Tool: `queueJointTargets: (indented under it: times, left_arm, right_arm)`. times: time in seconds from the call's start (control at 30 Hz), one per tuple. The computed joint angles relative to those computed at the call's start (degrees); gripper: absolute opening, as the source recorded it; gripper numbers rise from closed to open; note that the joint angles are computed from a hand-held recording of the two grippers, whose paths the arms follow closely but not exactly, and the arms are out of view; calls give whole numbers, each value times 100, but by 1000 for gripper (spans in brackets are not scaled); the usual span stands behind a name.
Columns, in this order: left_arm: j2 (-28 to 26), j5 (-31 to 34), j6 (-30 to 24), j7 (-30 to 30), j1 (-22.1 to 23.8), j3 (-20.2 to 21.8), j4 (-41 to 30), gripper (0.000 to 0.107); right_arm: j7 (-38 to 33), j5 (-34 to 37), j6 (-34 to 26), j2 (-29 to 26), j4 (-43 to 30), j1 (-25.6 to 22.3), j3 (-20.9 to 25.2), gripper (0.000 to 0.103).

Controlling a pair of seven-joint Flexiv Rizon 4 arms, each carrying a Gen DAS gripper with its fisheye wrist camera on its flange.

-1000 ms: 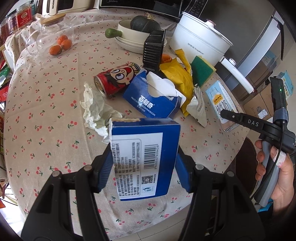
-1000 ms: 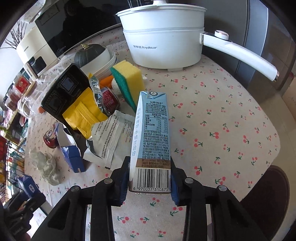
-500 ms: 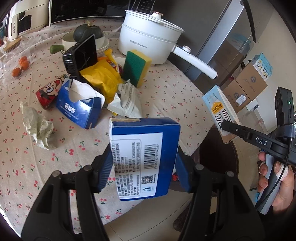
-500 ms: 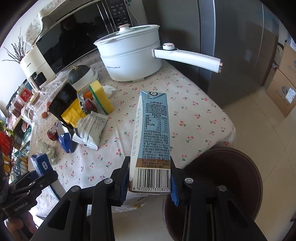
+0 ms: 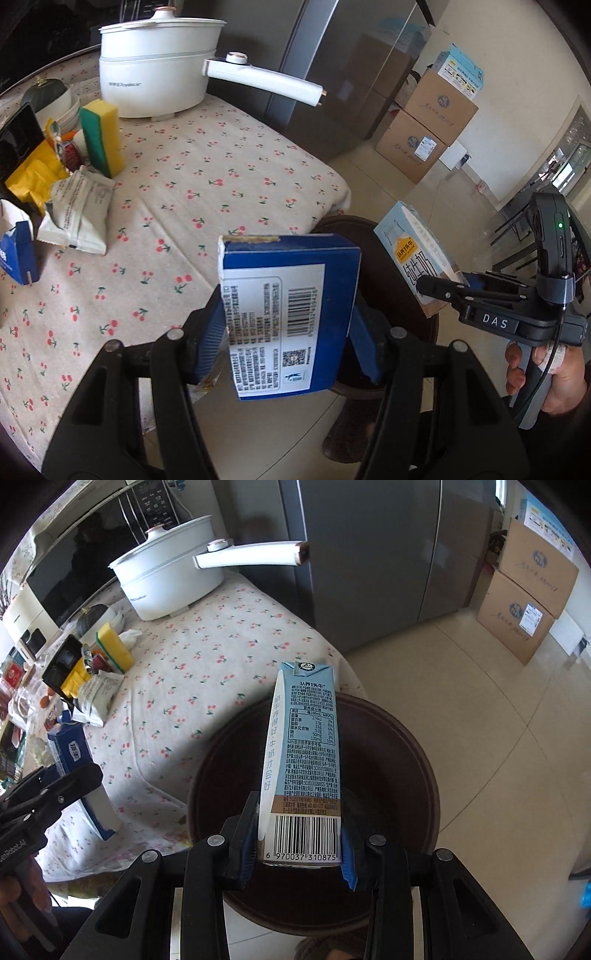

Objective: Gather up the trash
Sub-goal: 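Carry the box and carton over the brown bin and open both tools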

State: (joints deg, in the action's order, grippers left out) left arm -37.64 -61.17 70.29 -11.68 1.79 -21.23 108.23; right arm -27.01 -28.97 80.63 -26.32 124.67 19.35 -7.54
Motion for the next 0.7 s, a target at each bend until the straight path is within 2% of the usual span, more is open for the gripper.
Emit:
queueJointTargets:
  times: [0.27, 0.3, 0.33, 0.43, 0.53, 0.7]
  left_arm:
    - [-227, -279, 92, 566, -127, -362, -30, 63]
    - [-247, -433, 117, 658, -106, -447, -37, 67]
    - [-261, -476, 120, 634, -148, -427, -62, 79]
    - [-278, -776, 644, 795, -323, -434, -77, 94]
    - [-329, -606, 917, 702, -428, -348, -102, 95]
    - [-316, -217, 1160, 493, -224, -443, 17, 99]
  right_arm:
    - [158, -27, 17, 209, 482, -92, -156, 38]
    - [178, -42, 15, 232, 519, -98, -165, 38]
    - [193, -51, 19, 251, 550, -114, -164, 38]
    - [183, -66, 34, 275, 589, -180, -135, 38]
    - [123, -69, 13, 282, 583, -237, -78, 38]
    - [4, -17, -25, 225, 507, -287, 28, 38]
